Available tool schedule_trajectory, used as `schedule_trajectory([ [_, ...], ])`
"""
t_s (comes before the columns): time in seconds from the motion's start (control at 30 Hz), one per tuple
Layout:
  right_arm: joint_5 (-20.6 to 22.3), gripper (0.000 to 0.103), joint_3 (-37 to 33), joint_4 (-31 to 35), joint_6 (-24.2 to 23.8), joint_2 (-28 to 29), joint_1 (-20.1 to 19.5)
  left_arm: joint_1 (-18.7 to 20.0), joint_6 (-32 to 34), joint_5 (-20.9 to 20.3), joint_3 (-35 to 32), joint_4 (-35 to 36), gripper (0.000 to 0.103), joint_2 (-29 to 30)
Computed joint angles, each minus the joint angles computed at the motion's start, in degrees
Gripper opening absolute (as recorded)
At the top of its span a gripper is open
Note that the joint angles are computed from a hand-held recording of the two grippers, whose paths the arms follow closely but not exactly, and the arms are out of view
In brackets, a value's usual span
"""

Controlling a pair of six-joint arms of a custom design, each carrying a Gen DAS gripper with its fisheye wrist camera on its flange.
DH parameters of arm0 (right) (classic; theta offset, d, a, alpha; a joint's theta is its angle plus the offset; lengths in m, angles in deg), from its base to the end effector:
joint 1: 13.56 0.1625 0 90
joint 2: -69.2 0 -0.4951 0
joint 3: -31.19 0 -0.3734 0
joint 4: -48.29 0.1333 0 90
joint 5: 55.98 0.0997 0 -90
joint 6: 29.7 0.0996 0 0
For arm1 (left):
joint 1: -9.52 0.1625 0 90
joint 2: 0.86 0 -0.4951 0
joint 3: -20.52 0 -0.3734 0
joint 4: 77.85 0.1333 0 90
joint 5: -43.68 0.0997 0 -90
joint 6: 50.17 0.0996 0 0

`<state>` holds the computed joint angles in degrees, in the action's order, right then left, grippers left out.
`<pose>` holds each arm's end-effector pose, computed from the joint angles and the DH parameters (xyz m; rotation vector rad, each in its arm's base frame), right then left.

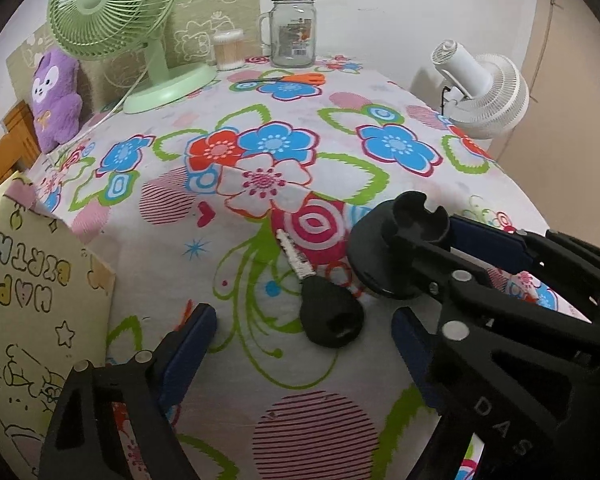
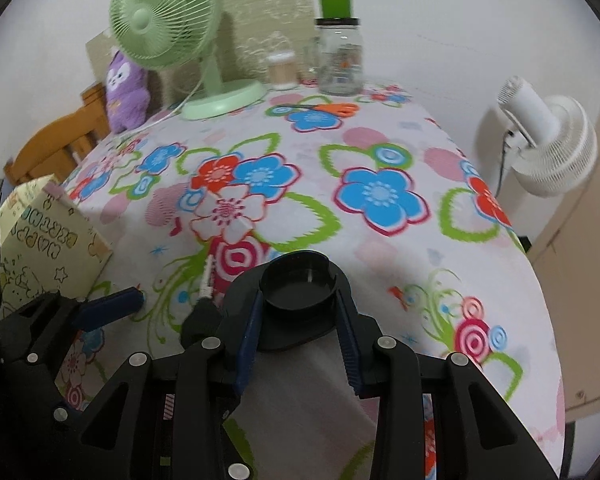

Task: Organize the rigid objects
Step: 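Close the left gripper on the black car key while the right gripper holds the black cap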

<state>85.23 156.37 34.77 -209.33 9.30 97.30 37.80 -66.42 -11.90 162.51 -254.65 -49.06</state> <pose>0.1819 -0.3210 0.1409 0.0318 -2.2404 0.9483 -0.2574 -0.3538 0.0653 1.0399 2.3556 -0.3794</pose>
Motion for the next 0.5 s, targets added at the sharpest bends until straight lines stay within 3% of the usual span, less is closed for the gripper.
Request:
schedule_trajectory([
  [0.2, 2.2, 0.039, 1.5, -0.8, 2.9, -1.0, 0.4, -1.1, 0.9, 0.2, 0.3, -2.1, 0.079, 1.2],
  [0.3, 3.3, 0.039, 2.1, -1.2, 4.0, -1.4, 0.4, -1.6, 1.7, 0.0, 0.5, -3.4, 0.069, 1.8],
  [0.37, 3.1, 0.039, 2.5, -0.7, 5.3, -1.8, 0.1, -1.6, 2.2, -1.4, 0.5, -3.8, 0.054, 1.7],
  [0.5, 3.2, 0.039, 2.7, 0.2, 7.0, -2.0, -0.3, -1.9, 3.4, -2.3, 0.9, -4.9, 0.035, 1.8],
])
